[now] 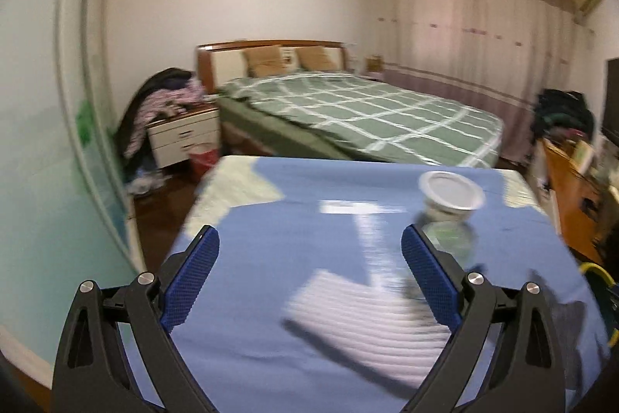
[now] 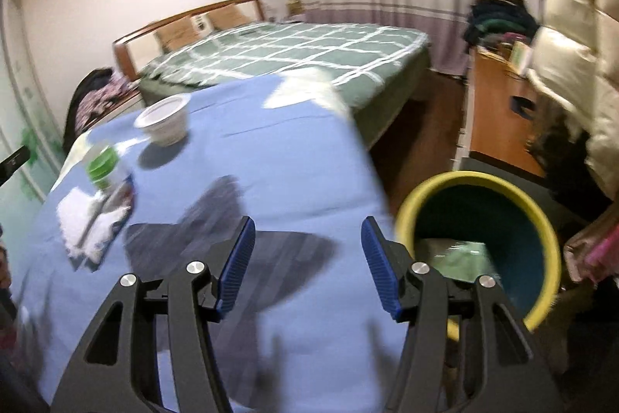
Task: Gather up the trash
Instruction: 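Move the right tool toward the white tube while the left tool returns to the table, then close the right tool on the white tube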
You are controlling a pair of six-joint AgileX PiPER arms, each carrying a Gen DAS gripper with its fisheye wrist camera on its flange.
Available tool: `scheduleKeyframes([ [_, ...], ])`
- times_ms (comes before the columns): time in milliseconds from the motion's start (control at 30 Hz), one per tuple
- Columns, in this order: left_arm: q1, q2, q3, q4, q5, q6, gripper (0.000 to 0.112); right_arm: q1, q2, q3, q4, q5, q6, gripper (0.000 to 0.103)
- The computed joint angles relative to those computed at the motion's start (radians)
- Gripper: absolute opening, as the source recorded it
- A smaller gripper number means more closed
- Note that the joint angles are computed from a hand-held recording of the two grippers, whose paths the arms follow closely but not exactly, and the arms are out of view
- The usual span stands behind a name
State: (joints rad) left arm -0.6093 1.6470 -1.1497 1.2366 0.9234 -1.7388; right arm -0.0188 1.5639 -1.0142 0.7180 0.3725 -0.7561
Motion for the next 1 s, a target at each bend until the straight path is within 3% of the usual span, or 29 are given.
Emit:
scheduleKeyframes([
  [167,0.069,-0.011,0.1,0.035,-0.054,-0.131,0.094,0.156,0.036,-0.036,-0.144,-0.033,0.186,0.055],
  [433,0.087,-0.022,0.154,0.047,-0.061,-0.228,0.094,0.339,0.164,-0.185,-0.264,-0.004,0.379,0.055],
  [800,0.063,-0.022,0.156,0.055,-0.028,-0.262,0.095,0.464,0.328,-0.407,-0.497,0.091,0.683,0.055],
  [1000,0.041,-0.017,0.149,0.056,-0.011,-0.257,0.095,0.467,0.402,-0.51,-0.518,0.167,0.747,0.055],
])
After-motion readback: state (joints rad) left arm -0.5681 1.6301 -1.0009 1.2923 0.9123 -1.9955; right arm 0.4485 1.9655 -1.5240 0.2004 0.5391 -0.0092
